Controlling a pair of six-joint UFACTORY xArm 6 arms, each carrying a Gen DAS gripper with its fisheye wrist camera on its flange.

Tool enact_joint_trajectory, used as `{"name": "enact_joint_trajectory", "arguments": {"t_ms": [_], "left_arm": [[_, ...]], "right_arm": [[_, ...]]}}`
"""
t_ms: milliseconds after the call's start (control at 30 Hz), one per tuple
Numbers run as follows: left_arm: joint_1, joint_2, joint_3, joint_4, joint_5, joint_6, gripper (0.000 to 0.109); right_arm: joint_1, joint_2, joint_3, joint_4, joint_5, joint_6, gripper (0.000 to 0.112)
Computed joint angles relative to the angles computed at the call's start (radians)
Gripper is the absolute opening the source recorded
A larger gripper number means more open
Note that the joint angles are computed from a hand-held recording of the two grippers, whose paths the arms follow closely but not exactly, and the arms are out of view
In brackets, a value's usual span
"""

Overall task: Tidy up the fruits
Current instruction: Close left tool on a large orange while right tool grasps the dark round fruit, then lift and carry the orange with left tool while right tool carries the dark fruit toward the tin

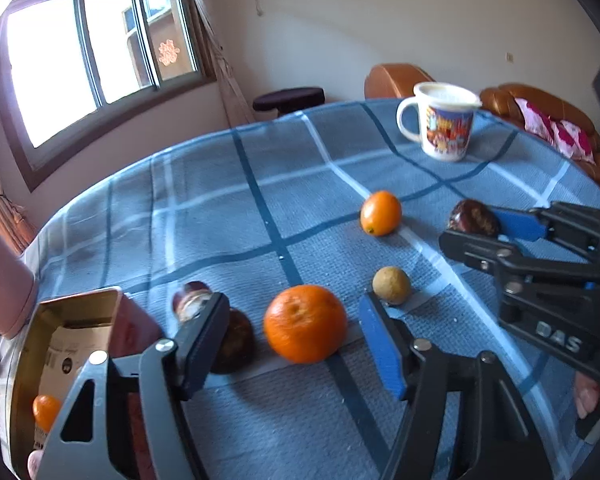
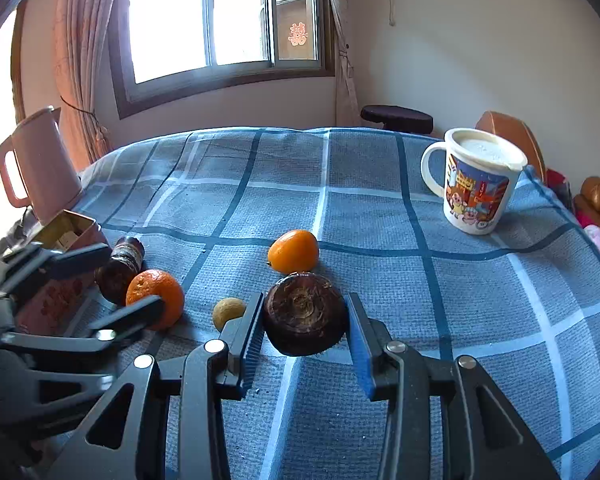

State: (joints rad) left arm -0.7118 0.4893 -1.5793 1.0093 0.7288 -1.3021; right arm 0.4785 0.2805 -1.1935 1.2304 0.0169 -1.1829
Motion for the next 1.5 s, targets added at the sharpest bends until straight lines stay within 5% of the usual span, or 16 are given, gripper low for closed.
{"name": "enact_joint_trajectory", "arguments": {"t_ms": [300,433,967,1500], "left_arm": [[0.010,0.082,-0.102,-0.117,0.031,0.118,0.049],[0.030,0.042,-0.035,-0.112,-0.065,0.069,0.049],[0.021,-0.073,0.103,0.239,-0.167,-0.287,0.049],[0.006,-0.128,0.164,0.387,-0.112,-0.468,0.049]], "right_arm": [[-0.001,-0.006,0.000,0.064,0.014,-0.062,0.041],[0.005,-0.012,-0.009,0.175,0.014,-0.178,0.041],[0.006,-0.045,-0.049,0.666,0.027,-0.704,0.041],[-0.030,-0.103,-0.031,1.075,0.103,-1.152,0.041]]}}
